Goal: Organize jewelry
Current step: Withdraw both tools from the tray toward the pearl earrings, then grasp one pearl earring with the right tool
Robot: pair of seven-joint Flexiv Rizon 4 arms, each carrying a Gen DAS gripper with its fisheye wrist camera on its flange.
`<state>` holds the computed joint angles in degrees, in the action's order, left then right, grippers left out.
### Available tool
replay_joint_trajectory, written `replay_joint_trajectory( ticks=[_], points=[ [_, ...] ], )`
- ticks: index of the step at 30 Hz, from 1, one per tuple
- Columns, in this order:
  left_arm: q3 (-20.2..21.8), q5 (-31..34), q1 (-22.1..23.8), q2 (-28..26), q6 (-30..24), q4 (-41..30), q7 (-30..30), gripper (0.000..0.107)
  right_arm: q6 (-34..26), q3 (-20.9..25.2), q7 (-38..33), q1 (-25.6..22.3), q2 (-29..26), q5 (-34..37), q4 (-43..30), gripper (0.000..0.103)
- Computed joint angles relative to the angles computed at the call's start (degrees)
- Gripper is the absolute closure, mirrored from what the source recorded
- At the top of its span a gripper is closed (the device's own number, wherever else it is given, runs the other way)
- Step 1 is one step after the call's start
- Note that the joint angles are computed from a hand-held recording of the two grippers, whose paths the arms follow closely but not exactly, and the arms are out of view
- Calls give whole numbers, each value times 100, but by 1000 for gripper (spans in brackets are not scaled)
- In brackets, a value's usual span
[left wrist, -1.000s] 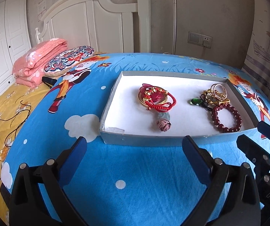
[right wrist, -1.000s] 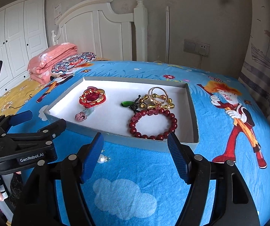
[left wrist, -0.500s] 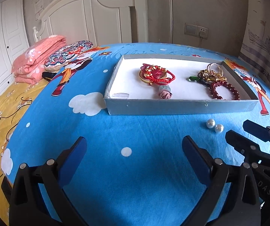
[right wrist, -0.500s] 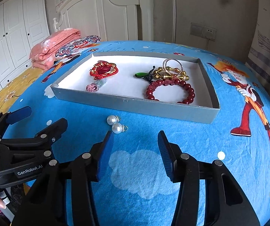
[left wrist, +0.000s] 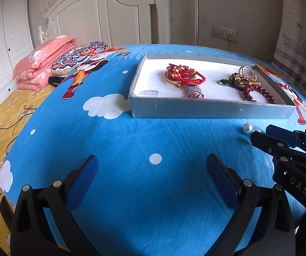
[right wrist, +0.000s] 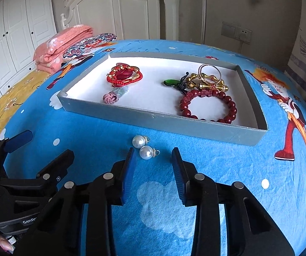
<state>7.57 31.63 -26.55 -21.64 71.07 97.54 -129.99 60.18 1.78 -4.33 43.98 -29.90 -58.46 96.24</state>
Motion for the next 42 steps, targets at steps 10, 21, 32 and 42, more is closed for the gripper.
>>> replay_joint_trajectory(
  ticks=[10,21,32,42],
  points=[
    [-59,-106,25,-24,43,24,133,9,-18,-19,-83,15,-33,-13,-48,83],
    [-434,-1051,171,-207,237,-52,881,10,-117,-17,792,-161,438,-756,565,83],
    [-197,-1249,-372,-673,-264,-852,904,21,-113,258,1552,-645,852,-1449,1178,83],
    [-188,-1204,-544,-928,-805,-1381,589,39,157,379,2080,-965,1046,-2153,1454,83]
  ],
)
